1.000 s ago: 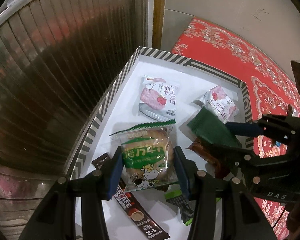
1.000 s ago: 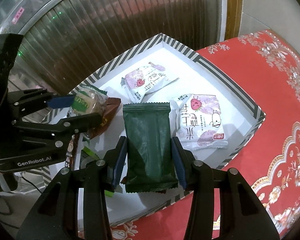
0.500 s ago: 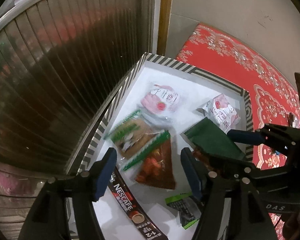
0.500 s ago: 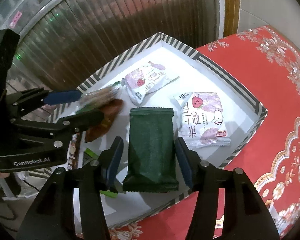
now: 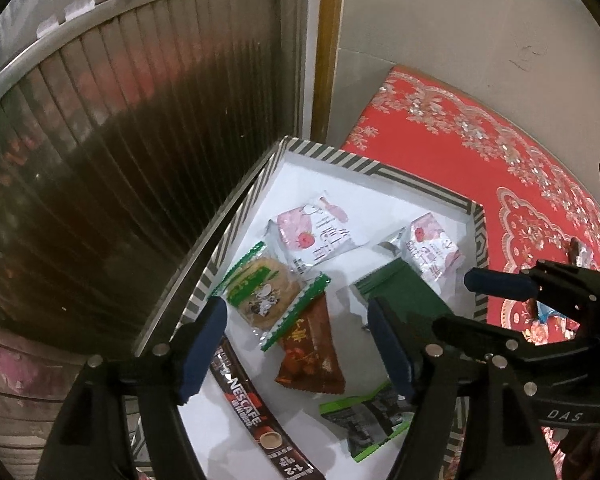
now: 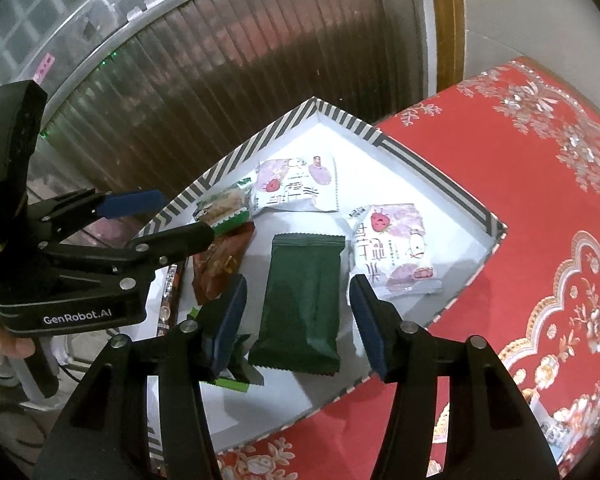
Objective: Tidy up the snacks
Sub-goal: 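Lower both packets into the tray and open the left then right gripper, then move both grippers back over the remaining snacks on the tablecloth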
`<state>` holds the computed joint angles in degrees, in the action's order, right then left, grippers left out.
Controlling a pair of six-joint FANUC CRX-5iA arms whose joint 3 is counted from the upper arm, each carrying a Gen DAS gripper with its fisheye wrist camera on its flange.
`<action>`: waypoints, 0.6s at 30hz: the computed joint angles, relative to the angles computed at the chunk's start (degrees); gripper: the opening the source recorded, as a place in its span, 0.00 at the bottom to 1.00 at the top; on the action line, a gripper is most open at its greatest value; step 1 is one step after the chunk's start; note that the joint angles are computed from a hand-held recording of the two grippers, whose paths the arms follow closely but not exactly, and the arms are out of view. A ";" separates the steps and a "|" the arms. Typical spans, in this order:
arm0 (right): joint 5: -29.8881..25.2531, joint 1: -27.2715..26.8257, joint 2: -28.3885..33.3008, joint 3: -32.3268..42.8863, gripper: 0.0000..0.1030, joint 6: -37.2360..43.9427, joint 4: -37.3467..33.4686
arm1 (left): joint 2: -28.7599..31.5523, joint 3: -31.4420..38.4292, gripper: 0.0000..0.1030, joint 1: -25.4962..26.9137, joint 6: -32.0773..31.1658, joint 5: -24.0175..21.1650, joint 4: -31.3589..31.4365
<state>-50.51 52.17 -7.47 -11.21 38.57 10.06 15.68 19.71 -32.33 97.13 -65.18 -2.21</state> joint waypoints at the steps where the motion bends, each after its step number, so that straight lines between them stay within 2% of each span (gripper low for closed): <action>1: -0.12 0.01 -0.21 -0.18 0.52 -0.22 0.04 | 0.10 0.15 0.73 -0.16 -0.03 0.00 0.01; 18: -2.37 1.91 -4.51 -4.74 0.52 -7.71 4.18 | 1.63 2.26 0.73 -2.36 -1.34 -1.02 0.39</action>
